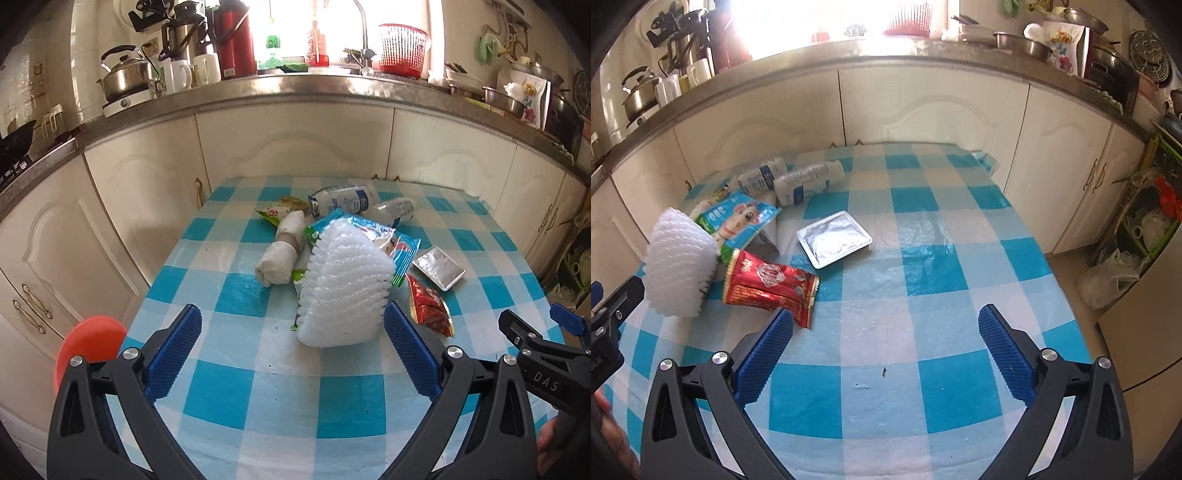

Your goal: Collect trash

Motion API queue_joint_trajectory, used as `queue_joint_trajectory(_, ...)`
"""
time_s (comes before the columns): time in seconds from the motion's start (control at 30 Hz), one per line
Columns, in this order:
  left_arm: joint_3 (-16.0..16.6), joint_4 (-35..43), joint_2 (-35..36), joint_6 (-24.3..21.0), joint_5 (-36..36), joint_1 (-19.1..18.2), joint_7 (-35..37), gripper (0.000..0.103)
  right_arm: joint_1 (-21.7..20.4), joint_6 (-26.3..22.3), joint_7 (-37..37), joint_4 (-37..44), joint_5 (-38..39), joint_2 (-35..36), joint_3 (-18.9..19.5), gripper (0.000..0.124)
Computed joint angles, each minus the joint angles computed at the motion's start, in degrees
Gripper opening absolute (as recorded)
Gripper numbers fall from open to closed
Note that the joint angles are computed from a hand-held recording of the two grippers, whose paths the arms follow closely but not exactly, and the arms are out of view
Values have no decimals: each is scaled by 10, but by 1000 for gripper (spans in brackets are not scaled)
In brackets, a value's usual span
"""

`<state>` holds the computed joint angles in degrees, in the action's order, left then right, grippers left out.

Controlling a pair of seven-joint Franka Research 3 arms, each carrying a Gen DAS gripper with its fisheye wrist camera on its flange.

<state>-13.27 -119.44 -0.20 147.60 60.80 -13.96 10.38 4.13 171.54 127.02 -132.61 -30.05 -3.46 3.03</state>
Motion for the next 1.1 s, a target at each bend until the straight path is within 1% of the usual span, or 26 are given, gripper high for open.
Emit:
queue_joint_trajectory(0.07, -3, -12, -22, -7, 15, -1, -18, 99, -10, 11, 26, -11, -36, -26, 8, 99)
queue_joint_trajectory(0.13, -8, -26, -46, -8, 33, 2, -40, 99, -31, 22, 49, -23, -65, -53, 25, 99)
queue_joint_trajectory(0.27, -22, -43, -85, -14, 59, 12, -63, 99, -96, 54, 91, -50, -111, -110, 81, 99)
queue_joint_trajectory(0.33, -28, -50, -100, -12, 69, 17, -67, 99, -121, 70, 95, -60, -112, -131, 104, 99)
queue_joint_trajectory(0.43, -42, -57, -120, -25, 87, 21, -80, 99, -141, 90, 88, -76, -96, -163, 122, 99)
queue_joint_trajectory(0.53, -51, -65, -137, -29, 104, 26, -93, 99, -172, 121, 84, -92, -87, -191, 148, 99)
queue_joint_trajectory(0.6, -54, -71, -148, -28, 110, 28, -98, 99, -192, 129, 82, -100, -77, -207, 168, 99)
queue_joint_trajectory(0.7, -63, -75, -159, -34, 120, 30, -108, 99, -189, 144, 68, -114, -54, -224, 167, 99)
queue_joint_trajectory(0.83, -73, -79, -169, -46, 136, 31, -119, 99, -200, 153, 50, -123, -26, -240, 179, 99)
queue_joint_trajectory(0.9, -75, -80, -172, -48, 140, 31, -121, 99, -195, 160, 40, -132, -10, -248, 174, 99)
queue_joint_trajectory(1.0, -75, -81, -176, -49, 139, 30, -119, 99, -200, 174, 27, -142, 13, -259, 178, 99)
queue_joint_trajectory(1.03, -76, -82, -178, -50, 140, 30, -120, 99, -196, 177, 21, -145, 20, -261, 175, 99)
queue_joint_trajectory(1.1, -78, -82, -180, -53, 140, 30, -122, 99, -175, 183, 7, -151, 33, -261, 156, 99)
